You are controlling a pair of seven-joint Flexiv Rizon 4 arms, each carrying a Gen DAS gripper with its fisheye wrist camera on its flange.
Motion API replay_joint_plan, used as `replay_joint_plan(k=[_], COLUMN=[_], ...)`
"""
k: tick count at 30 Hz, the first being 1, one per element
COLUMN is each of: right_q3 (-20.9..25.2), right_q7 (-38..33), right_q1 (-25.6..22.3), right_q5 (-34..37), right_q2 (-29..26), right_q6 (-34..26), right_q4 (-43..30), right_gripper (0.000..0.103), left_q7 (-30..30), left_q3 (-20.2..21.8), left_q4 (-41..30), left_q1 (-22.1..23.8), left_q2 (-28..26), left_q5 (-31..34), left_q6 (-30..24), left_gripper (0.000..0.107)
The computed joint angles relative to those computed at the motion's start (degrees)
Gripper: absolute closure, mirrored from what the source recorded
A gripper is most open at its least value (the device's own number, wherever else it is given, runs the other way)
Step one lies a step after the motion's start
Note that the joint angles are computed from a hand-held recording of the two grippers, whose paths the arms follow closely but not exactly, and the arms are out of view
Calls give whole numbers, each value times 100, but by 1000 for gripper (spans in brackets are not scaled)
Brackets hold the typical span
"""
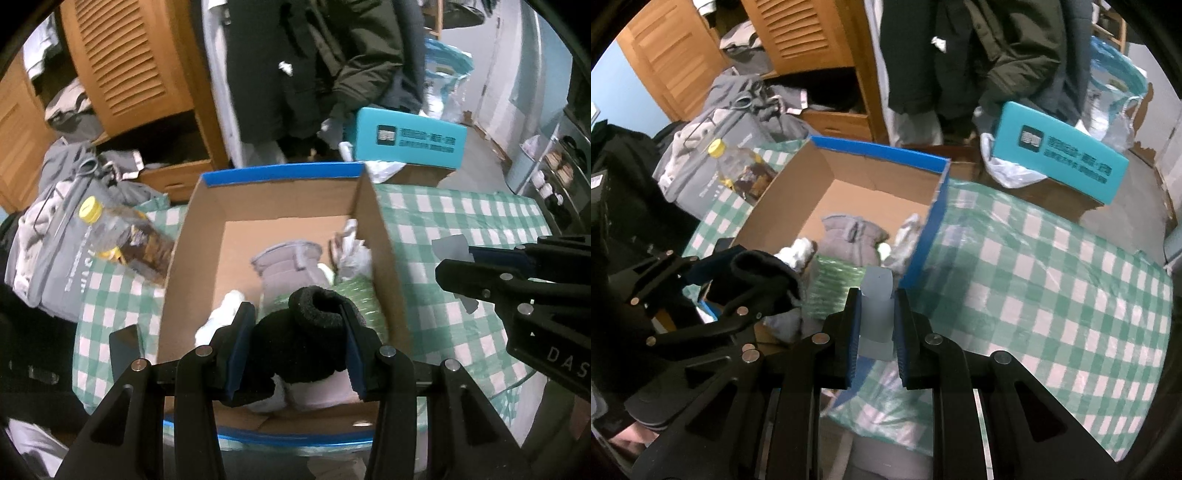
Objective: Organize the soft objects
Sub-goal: 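Carry black cloth with left tool while right tool carries white piece over the box, then open both tools, dropping black cloth and white piece into the box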
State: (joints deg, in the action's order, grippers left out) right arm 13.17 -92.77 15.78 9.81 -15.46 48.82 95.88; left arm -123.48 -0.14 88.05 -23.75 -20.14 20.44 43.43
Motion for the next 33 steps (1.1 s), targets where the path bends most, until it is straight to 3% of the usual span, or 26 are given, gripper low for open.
replay_joint_plan(k=[11, 14, 18, 21, 27, 33], right_q3=[94, 120, 119, 126, 90, 16], right_q7=[49, 32, 87, 105, 167, 277], right_q1=[145, 139, 140, 121, 112, 103], right_q5=[89, 156, 202, 245, 172, -27], right_q2=[-369, -470, -550, -564, -485, -252], right_q6=[-272, -354, -358, -313, -209, -13], right_q4=[-426, -554, -651, -678, -627, -377], right_gripper=[87, 82, 80, 65, 54, 42], left_q7=[-52, -58, -113, -164, -189, -167], left_q3=[26, 23, 39, 52, 34, -20], left_q4=[364, 375, 370, 352, 314, 324], left_q1=[229, 250, 260, 256, 238, 224], left_q2=[118, 109, 112, 122, 180, 299], left_q5=[-206, -236, -210, -153, -74, -49], left_q6=[88, 45, -3, -39, -132, -39], left_gripper=[59, 59, 53, 45, 33, 27])
